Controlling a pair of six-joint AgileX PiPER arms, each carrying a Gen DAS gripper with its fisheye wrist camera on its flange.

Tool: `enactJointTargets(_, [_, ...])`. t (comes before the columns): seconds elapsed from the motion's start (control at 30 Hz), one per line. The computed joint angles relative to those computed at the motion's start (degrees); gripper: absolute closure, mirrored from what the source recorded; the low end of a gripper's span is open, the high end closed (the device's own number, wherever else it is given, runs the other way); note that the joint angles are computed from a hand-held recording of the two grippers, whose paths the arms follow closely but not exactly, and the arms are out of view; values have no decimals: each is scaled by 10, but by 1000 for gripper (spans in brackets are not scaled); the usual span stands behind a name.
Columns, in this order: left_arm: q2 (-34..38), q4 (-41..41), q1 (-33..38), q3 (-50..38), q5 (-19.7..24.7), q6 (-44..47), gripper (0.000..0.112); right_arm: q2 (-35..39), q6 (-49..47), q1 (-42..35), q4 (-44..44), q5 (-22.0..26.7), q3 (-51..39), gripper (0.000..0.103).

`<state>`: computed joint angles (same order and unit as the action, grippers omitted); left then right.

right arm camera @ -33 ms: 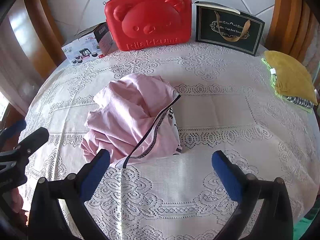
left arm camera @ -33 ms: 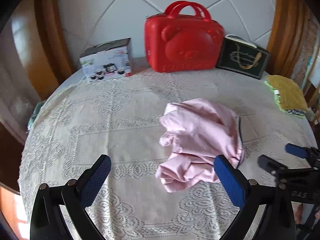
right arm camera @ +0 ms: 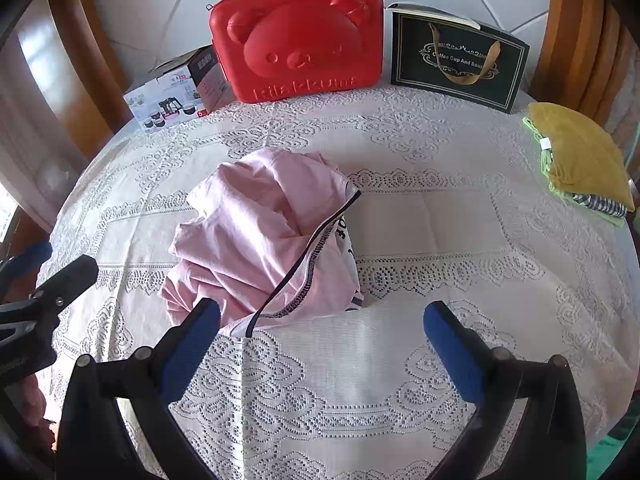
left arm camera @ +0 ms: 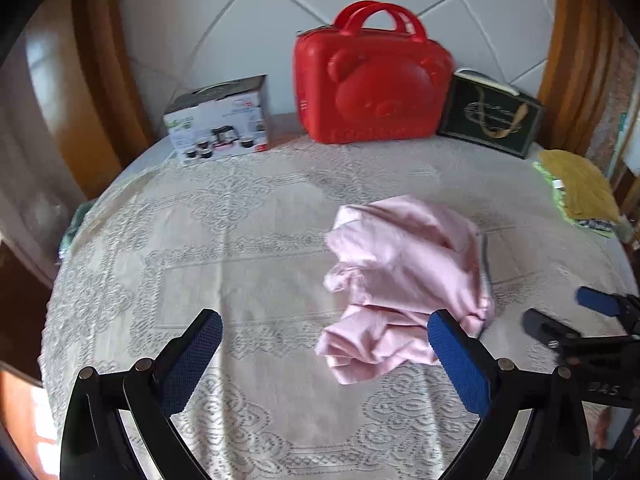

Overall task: Fold clothes
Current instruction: 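Move both grippers toward the crumpled pink T-shirt on the table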

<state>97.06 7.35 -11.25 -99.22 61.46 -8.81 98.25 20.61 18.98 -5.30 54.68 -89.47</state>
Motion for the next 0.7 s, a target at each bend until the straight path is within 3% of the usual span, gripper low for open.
enactJointTargets(0.13, [2,-14,-3,17,-6,3,9,6,-6,-4,12,5,-8,0])
enactJointTargets(0.23, [-38,-113,62,102,-63,88,9,-1,-3,1,3,5,-8,0])
enactJointTargets(0.37, [-35,-153,116,97,-36,171,10,4,4,6,-4,5,-12,0])
enactJointTargets(0.57, [-21,-98,113,82,-33,138,9,7,6,4,-5,2,-14,0])
enactJointTargets(0.7, [-24,-133,151,81,-26,189,9,7,5,3,-3,-1,-12,0])
